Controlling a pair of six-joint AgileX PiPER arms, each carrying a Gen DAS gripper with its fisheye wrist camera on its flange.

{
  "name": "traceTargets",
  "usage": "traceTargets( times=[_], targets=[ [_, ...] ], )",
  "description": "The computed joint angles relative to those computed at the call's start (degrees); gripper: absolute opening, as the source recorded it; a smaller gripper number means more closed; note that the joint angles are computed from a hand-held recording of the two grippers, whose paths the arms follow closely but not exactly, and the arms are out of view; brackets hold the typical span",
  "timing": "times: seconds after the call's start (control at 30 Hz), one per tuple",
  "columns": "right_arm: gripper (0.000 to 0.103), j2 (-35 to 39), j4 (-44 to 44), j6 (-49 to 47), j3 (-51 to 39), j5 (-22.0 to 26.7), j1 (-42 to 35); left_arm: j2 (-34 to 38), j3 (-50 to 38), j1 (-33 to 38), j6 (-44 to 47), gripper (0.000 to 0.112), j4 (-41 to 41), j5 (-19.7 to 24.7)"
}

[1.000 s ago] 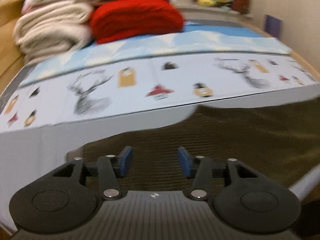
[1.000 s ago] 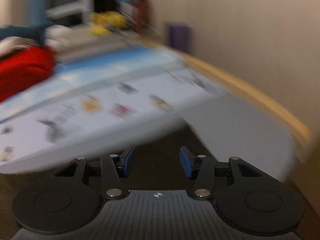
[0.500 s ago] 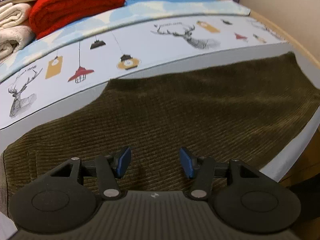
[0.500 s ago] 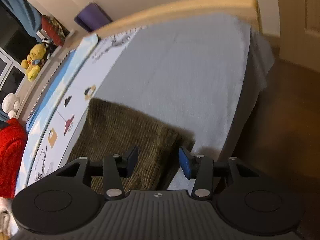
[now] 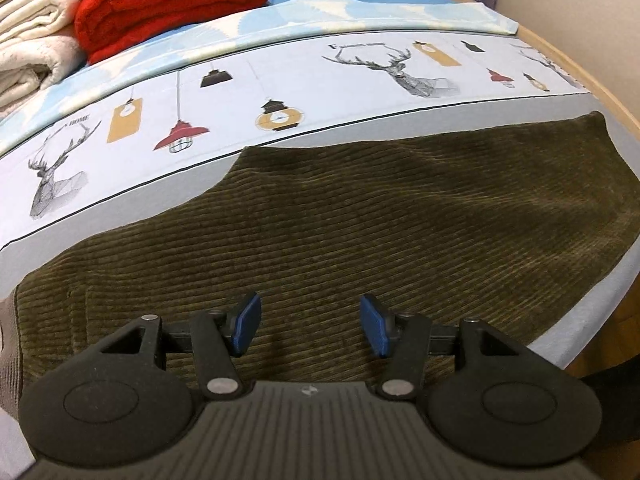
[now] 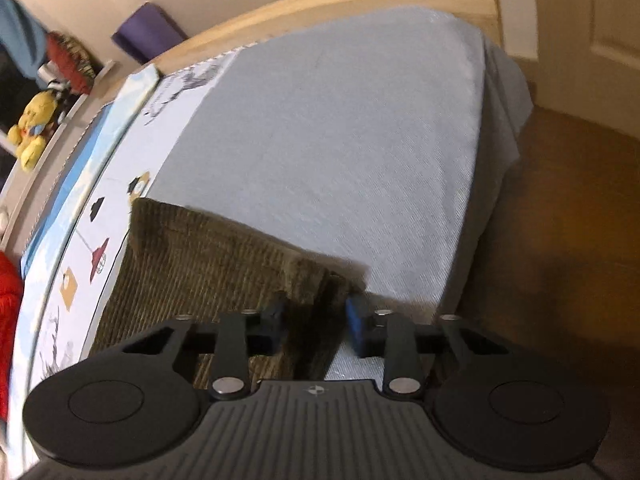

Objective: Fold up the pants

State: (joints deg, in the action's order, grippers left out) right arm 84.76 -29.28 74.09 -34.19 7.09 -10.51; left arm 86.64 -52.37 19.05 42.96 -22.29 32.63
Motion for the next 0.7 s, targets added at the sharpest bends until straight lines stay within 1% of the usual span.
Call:
traceTargets(
  times=[0.07, 0.1, 0.13, 0.2, 0.23, 0.27, 0.3, 0.37, 0.4, 0.43, 0.47, 0.53, 0.57, 0.6, 0.63, 0.7],
  targets=[
    [0.025, -2.0, -10.2, 11.5, -0.3, 2.1, 2.3, 0.0, -0.2, 1.0, 0.8, 0.06, -0.7, 0.4],
    [0.024, -3.5, -15.6, 17.2, -0.4, 3.8, 4.1, -0.1, -0.3, 1.6, 1.3, 0.06, -1.2, 0.5],
    [0.024, -4.9, -21.3, 22.9, -1.0, 6.8, 6.9, -0.3, -0.4, 2.1, 1.4, 0.06, -1.4, 0.6],
    [0.024, -6.5, -32.8, 34.3, -3.4, 17.5, 17.5, -0.4, -0.7, 3.3, 1.0, 0.06, -1.3, 0.5],
    [0.023, -7.6, -38.5, 38.3, -4.1, 22.8, 23.2, -0.4, -1.0, 3.9, 0.6, 0.06, -1.2, 0.7],
    [0.023, -8.0, -43.7, 40.0, -5.4, 27.1, 28.9, -0.3, -1.4, 4.9, 0.1, 0.06, -1.3, 1.0],
    [0.023, -7.7, -46.6, 39.5, -7.3, 31.8, 34.7, -0.1, -1.9, 6.0, -0.3, 0.06, -1.6, 1.5],
    [0.023, -5.9, -51.1, 36.4, -11.6, 39.4, 46.1, 0.1, -2.9, 8.3, -0.4, 0.06, -2.2, 2.4],
    [0.023, -4.0, -54.2, 34.0, -14.3, 42.5, 51.9, 0.3, -3.2, 9.4, -0.3, 0.06, -2.3, 2.6],
    [0.023, -1.6, -57.2, 33.7, -16.6, 45.2, 57.4, 0.4, -3.4, 10.3, -0.3, 0.06, -2.3, 2.7],
    [0.023, 0.9, -60.6, 33.0, -18.6, 45.6, 62.4, 0.6, -3.7, 11.4, -0.1, 0.06, -2.3, 2.8],
    [0.023, 5.2, -65.4, 31.2, -22.3, 42.4, 68.5, 1.1, -4.3, 13.4, 0.5, 0.06, -2.4, 3.3],
    [0.023, 8.4, -66.1, 28.9, -25.3, 39.4, 71.1, 1.4, -4.6, 14.4, 0.8, 0.06, -2.4, 3.6],
    [0.023, 10.9, -64.4, 24.7, -28.5, 35.6, 72.3, 1.7, -5.0, 15.5, 1.1, 0.06, -2.5, 3.9],
    [0.024, 13.8, -60.5, 18.9, -32.2, 30.1, 73.2, 2.1, -5.4, 16.8, 1.4, 0.06, -2.7, 4.5],
    [0.032, 20.4, -49.0, 7.9, -37.8, 18.6, 73.8, 2.8, -6.5, 18.7, 1.6, 0.06, -3.1, 5.9]
  ],
)
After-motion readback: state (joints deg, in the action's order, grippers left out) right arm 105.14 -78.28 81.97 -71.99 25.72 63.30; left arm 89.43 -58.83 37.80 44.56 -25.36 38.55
